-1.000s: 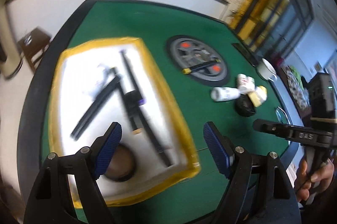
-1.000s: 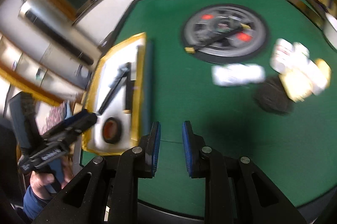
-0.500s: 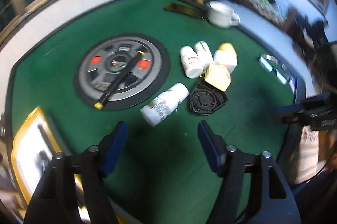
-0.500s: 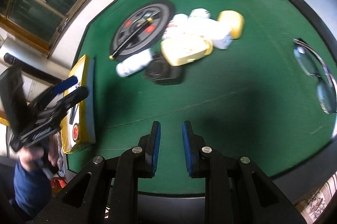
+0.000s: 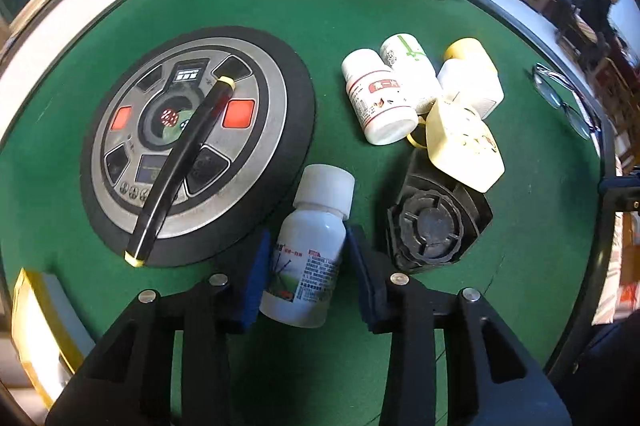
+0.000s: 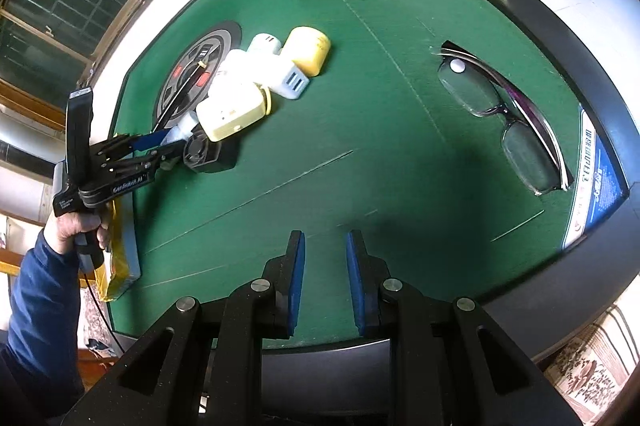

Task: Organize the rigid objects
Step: 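Grasp the white bottle with the left gripper, then grasp the black plastic cover with the right gripper while the left holds the bottle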

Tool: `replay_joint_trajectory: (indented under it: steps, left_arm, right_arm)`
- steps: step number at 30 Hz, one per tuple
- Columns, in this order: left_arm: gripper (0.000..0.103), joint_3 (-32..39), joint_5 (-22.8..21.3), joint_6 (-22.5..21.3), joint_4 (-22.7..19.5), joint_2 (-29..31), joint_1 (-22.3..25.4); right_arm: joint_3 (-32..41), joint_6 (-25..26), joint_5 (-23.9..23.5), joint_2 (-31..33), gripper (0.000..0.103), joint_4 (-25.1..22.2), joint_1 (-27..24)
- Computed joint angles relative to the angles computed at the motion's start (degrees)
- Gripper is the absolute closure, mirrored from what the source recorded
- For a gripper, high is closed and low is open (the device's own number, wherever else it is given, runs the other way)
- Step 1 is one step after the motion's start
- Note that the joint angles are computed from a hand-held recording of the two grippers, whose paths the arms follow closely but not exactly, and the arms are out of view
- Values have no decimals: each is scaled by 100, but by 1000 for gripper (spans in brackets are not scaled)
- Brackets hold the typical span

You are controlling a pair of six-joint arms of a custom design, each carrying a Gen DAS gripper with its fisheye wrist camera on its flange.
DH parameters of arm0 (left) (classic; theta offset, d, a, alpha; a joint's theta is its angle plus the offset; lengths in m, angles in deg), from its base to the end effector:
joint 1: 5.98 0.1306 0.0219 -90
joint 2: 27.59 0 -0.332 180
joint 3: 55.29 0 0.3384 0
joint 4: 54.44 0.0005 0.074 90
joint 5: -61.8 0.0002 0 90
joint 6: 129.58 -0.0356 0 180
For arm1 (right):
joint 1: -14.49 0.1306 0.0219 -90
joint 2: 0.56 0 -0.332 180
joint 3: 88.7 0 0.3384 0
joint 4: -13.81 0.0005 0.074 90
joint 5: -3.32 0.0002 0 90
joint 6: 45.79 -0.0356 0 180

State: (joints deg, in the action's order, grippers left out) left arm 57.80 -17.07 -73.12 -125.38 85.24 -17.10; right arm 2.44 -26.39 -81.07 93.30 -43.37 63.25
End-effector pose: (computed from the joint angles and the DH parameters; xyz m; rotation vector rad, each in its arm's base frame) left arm 0.5137 -0.1085 0.3353 1.0945 2.5439 -0.1730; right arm 0.2911 0.3260 0.3510 0.5541 2.6815 0.5678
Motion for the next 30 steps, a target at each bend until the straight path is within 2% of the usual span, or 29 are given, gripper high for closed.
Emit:
replay_joint_trajectory:
  steps: [4, 6, 7, 8, 10, 13, 16, 19, 22, 24, 26, 29, 30]
  left_arm:
    - [67, -828, 140, 638, 216, -623, 86]
    - [67, -1250, 196, 917, 355, -945, 211]
    - [67, -1526, 221, 1071, 424, -1169, 273]
    - [67, -1759, 257, 1183, 470, -1368, 340]
    - [67, -2163, 263, 1371, 586, -1707, 436]
    - [67, -2608, 202, 1489, 695, -2132, 540]
    - [67, -2767, 209, 1559, 669, -2311, 665]
    - [67, -2855, 174, 1541, 646, -2412, 783]
    - [67, -2907, 102, 1678, 751, -2395, 707]
    - [67, -2950, 98, 1690, 768, -2435, 723]
    - [67, -2991, 113, 1701, 768, -2480, 748]
    - [67, -3012, 130, 1717, 782, -2496, 770]
    - [67, -3017, 128, 1722, 798, -2494, 770]
  right_arm:
    - [206, 376, -171, 179, 84, 114, -83]
    - [440, 723, -352, 393, 84, 259, -120]
    - [555, 845, -400, 496, 80, 284, -118]
    - [713, 1026, -468, 634, 70, 342, -123]
    - [1071, 1364, -608, 948, 57, 408, -144]
    - [1723, 1793, -813, 1487, 56, 253, -196]
    - [2621, 2169, -954, 2229, 56, -129, -284]
    - [3416, 2356, -848, 2805, 55, -590, -305]
    - [4093, 2604, -651, 3251, 40, -940, -268]
    - [4780, 2817, -381, 3664, 37, -1433, -214]
    - [5750, 3100, -26, 4237, 37, -2115, -151]
    - [6974, 3496, 249, 4961, 37, -2838, -146]
    - [7183, 3532, 234, 5083, 37, -2946, -147]
